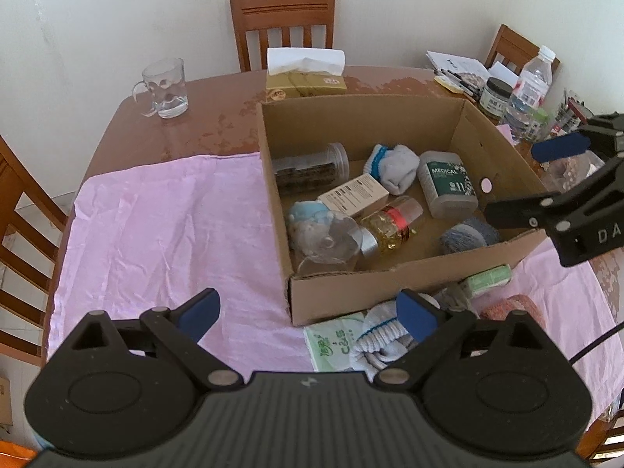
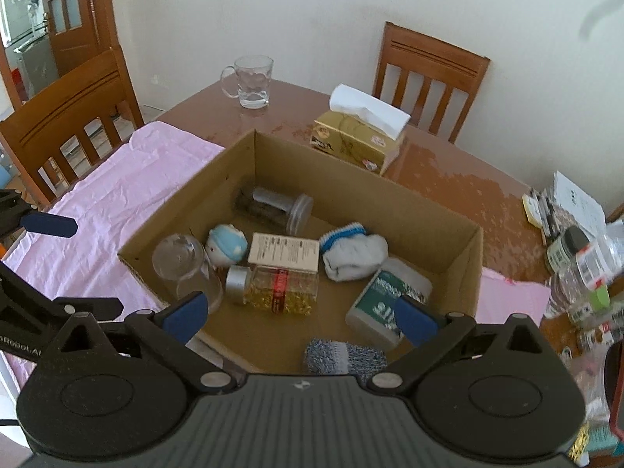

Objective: Organize objects
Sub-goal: 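Move both tools back toward the items on the pink cloth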

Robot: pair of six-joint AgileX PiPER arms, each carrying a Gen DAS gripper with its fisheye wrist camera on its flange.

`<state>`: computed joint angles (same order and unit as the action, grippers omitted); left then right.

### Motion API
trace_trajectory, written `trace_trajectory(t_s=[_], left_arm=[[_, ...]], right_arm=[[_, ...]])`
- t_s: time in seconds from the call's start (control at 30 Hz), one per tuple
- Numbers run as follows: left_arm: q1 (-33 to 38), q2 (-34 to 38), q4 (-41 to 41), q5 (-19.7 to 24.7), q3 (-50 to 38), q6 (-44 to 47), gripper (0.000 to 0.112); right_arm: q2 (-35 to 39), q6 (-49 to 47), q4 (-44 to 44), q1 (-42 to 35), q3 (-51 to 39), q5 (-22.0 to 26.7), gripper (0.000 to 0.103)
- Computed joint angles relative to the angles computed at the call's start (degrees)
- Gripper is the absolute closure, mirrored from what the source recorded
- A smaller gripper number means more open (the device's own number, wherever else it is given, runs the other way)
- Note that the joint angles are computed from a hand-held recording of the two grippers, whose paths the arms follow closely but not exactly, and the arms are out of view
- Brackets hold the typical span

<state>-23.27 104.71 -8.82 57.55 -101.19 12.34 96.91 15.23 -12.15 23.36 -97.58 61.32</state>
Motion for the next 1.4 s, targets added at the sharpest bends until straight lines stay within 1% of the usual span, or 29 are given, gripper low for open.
trace_trajectory(t_s=[0.3,0.57,0.7,0.87,0.97,1.03,1.1,1.2,1.4], left_arm=[[-1.21,-1.38,0.22,-0.28,2.93,-0.91,0.015],[-2.69,-2.92,1.94,-1.14,5.74,-2.95,0.015],[-3.21,-3.85,1.82,-2.64,8.28,-4.24,0.015],[-3.82,-3.78,0.09,-3.72,10.76,-5.18,0.015],[-5.18,-3.32,1.65,-4.84,11.72,-6.73,0.015],[-5.93,-2.77,2.38,-4.78,11.87,-7.63,0.015],[-6.53,-2.96,2.82,-4.77,12.78,-8.16,0.015],[-6.84,-4.05,2.0,-5.3,15.28,-6.57,0.015],[-7.07,-5.83,1.52,-5.17,20.22,-5.24,0.015]], right_arm=[[-4.46,5.31,-0.67,0.45,8.04,-1.87,0.0],[-8.26,11.95,-0.9,0.92,15.89,-4.9,0.0],[-10.49,18.51,-3.82,2.17,20.96,-6.39,0.0],[-14.53,27.38,-4.12,2.46,30.2,-9.21,0.0],[-16.86,32.73,-4.92,2.48,35.47,-10.55,0.0],[-18.02,34.9,-4.69,2.07,37.84,-11.23,0.0],[-18.84,35.85,-4.3,1.82,39.06,-11.54,0.0],[-19.21,36.32,-5.27,2.48,39.51,-11.38,0.0],[-18.76,33.87,-5.94,3.44,40.36,-11.79,0.0]])
